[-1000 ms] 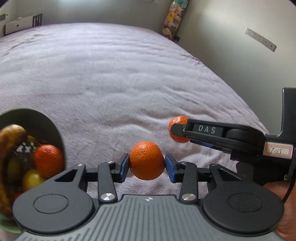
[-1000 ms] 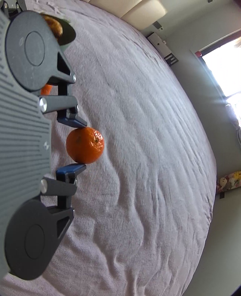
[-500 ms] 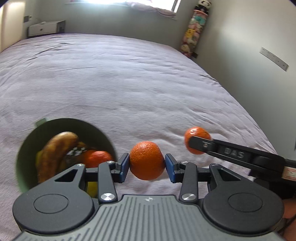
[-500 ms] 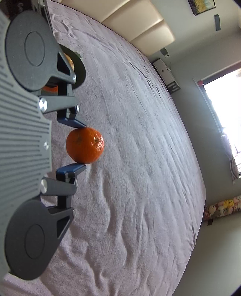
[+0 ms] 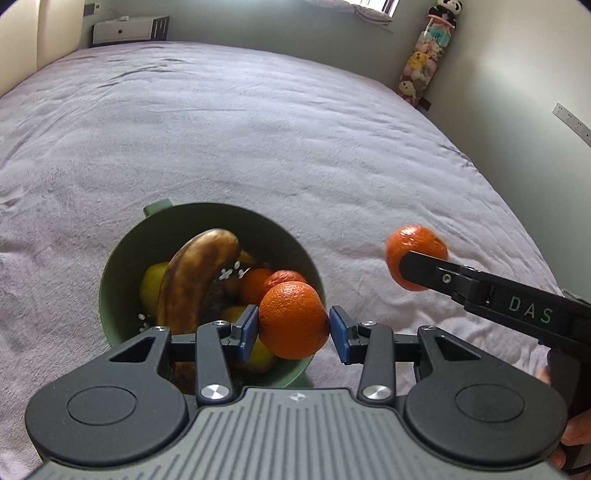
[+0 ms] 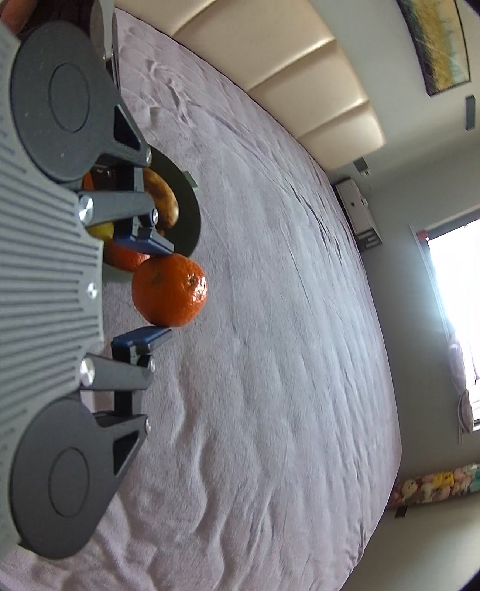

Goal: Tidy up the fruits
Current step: 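Carry both tangerines over the green colander with both tools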

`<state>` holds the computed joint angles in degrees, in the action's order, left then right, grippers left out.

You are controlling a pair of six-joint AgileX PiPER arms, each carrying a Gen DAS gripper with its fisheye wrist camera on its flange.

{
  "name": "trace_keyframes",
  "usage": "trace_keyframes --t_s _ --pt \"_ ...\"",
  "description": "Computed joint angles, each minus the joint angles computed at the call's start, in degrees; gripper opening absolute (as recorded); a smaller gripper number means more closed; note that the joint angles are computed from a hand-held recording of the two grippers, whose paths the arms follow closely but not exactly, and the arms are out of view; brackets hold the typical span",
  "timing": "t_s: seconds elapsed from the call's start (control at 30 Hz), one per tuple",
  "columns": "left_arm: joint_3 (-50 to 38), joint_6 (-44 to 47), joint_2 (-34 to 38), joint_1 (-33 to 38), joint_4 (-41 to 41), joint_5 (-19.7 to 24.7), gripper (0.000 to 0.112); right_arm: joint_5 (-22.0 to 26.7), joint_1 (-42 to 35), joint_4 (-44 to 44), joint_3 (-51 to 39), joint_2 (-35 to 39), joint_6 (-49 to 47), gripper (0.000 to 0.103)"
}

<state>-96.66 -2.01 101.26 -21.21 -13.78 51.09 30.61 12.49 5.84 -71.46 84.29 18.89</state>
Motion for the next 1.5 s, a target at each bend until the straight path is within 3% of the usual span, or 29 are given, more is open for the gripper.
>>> trace_keyframes --t_s 0.53,0.8,1.23,1.5 --pt "1.65 3.75 2.06 2.17 -0.83 1.92 0.047 3.28 5.02 -2.37 -6.3 7.19 1.33 0.04" --pt "0.6 1.63 4.33 1.98 2.48 3.32 0.047 3.86 5.28 -1.7 -8.29 9.95 0.79 0.04" --pt "0.16 3.9 4.51 4.36 -1.45 4.95 0.052 4.33 5.35 -0.19 -9.67 11.48 -1.65 0.04" --pt "0.55 7.02 2.16 9.84 -9.26 5.76 0.059 3.54 6.09 -1.8 -10.11 11.62 -1.54 0.04"
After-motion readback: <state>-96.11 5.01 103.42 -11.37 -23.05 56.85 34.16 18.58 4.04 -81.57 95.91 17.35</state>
